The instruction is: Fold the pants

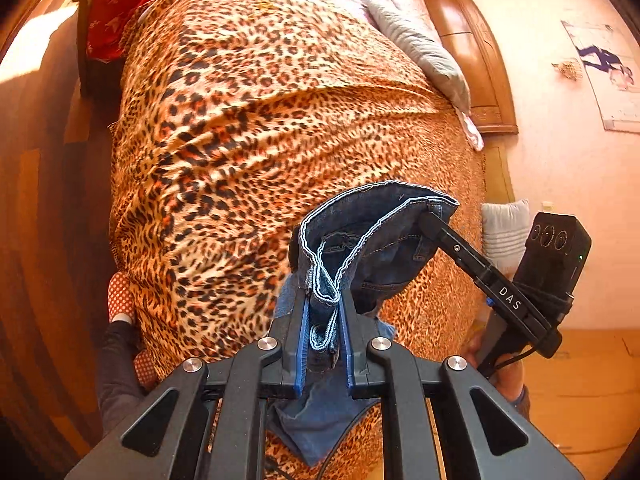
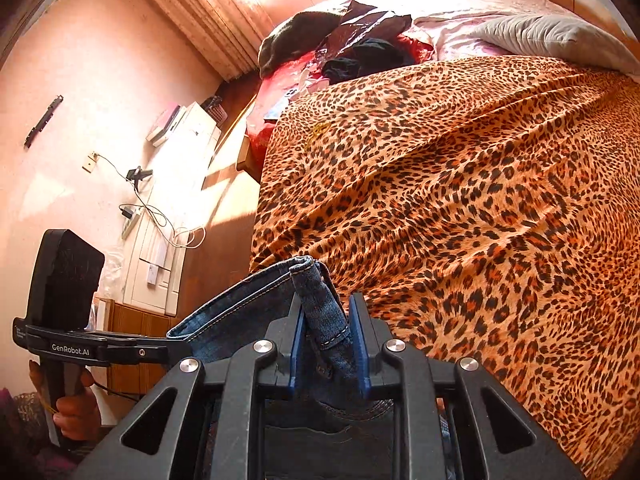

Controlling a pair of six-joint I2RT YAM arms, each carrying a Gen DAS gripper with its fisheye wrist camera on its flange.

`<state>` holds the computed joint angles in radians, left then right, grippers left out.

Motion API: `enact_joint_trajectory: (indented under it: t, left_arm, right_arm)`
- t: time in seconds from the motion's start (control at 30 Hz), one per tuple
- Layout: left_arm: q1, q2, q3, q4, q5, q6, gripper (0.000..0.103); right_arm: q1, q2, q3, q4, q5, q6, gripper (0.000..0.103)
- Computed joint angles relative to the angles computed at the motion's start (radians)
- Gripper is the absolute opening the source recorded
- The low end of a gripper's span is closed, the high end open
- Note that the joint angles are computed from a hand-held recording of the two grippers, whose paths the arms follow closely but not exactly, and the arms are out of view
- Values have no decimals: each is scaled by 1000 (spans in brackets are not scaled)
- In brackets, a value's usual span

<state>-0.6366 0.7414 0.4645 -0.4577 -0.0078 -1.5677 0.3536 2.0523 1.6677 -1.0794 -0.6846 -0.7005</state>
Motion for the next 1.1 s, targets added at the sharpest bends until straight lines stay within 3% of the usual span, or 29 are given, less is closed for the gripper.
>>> enact_joint_trajectory:
  t: [0.17, 0.23, 0.37, 0.53, 0.6, 0.67, 0.77, 0.83, 0.9, 0.93, 0.97, 1.03, 1.1]
  left_arm:
    - [-219, 74, 135, -16, -98, 36, 12]
    - [-272, 153, 185, 30, -79, 67, 13]
    - [-312, 397, 285, 178, 63, 168, 13]
    - [-357, 824, 423, 373, 309, 225, 14]
    - [-386, 1005, 508, 356, 400, 229, 14]
    - [-407, 1094, 522, 370, 471, 212, 14]
    - [-401, 993, 355, 541, 516, 145, 15]
    - [-384, 867, 288, 482, 473, 189, 21]
    - [-353, 743, 235, 391, 399, 208, 46]
    - [-329, 695, 213, 358, 366, 203, 50]
    - [-295, 659, 193, 339, 351, 195, 51]
    - [-233, 612, 165, 329, 339, 183, 51]
    - [-202, 602, 202, 243, 287, 198, 51]
  right_arm:
    - [-249, -87, -60, -175, -132, -203, 21]
    - [-365, -92, -84, -255, -159, -303, 21]
    - [-602, -49, -127, -336, -141, -450, 21]
    - [-822, 76, -217, -222, -34, -458, 21]
    - [-872, 110, -282, -85, 50, -402, 25]
    - [-911, 125, -336, 51, 159, -338, 25]
    - [-998, 164, -301, 44, 169, -331, 25]
    - [-1048, 175, -239, -24, 131, -340, 28]
    - [-1072, 192, -171, -110, 65, -336, 44]
    - [-1072, 198, -146, -150, 29, -336, 48]
    - [-1060, 197, -136, -178, 0, -333, 53]
    - [-1013, 174, -149, -204, -32, -330, 54]
    - [-949, 114, -218, -159, -35, -299, 54]
